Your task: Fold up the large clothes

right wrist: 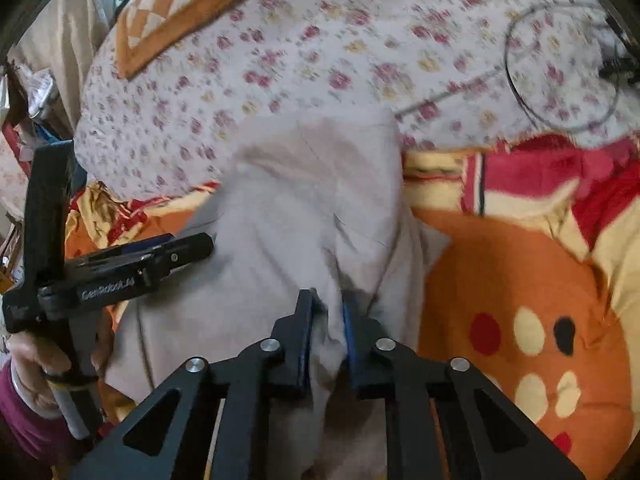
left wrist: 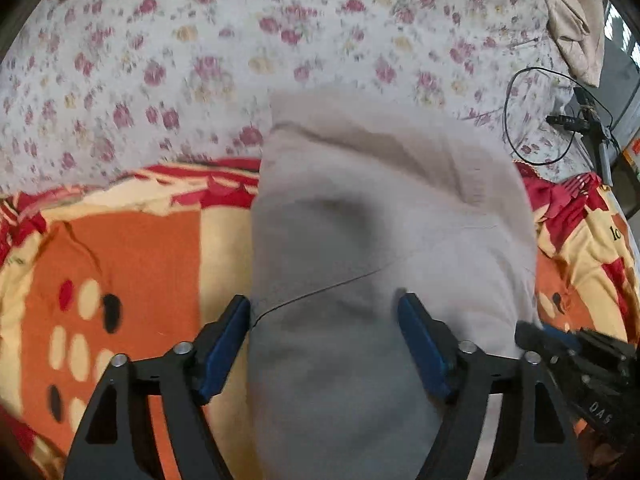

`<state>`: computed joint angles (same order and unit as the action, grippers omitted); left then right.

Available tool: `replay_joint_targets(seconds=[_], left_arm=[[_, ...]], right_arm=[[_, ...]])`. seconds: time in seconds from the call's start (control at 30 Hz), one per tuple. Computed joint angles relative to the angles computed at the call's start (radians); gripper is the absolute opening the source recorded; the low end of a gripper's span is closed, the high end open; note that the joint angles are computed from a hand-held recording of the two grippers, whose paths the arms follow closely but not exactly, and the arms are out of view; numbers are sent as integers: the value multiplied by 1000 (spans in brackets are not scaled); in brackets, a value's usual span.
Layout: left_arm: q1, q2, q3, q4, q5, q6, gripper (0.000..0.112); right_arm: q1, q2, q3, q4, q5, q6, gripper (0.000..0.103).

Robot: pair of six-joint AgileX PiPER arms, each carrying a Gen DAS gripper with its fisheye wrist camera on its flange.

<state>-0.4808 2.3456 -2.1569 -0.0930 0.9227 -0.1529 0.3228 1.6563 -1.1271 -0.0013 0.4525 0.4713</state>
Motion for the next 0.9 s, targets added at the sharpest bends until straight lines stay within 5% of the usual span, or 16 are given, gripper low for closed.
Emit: replay_joint_targets(seconds=[0.13, 0.3, 0.43, 0.57, 0.73, 0.9], left_arm=[[6, 3, 55, -6, -74, -4, 82], [9, -37, 74, 4, -38, 4, 81], [2, -62, 112, 19, -58, -19, 82], [6, -69, 126, 2, -59, -14, 82], [7, -64, 153, -18, -104, -7, 88], [9, -53, 141, -16, -94, -17, 88]], right_arm=[[-21, 13, 31, 56, -6, -63, 10], [-61, -75, 25, 135, -10, -76, 18], [-56, -17, -129, 81, 22, -39, 39], [-68, 186, -374, 90, 111, -72, 38], [-85, 388, -537, -119, 221, 129, 22], [-141, 386, -429, -53, 112, 114, 22]])
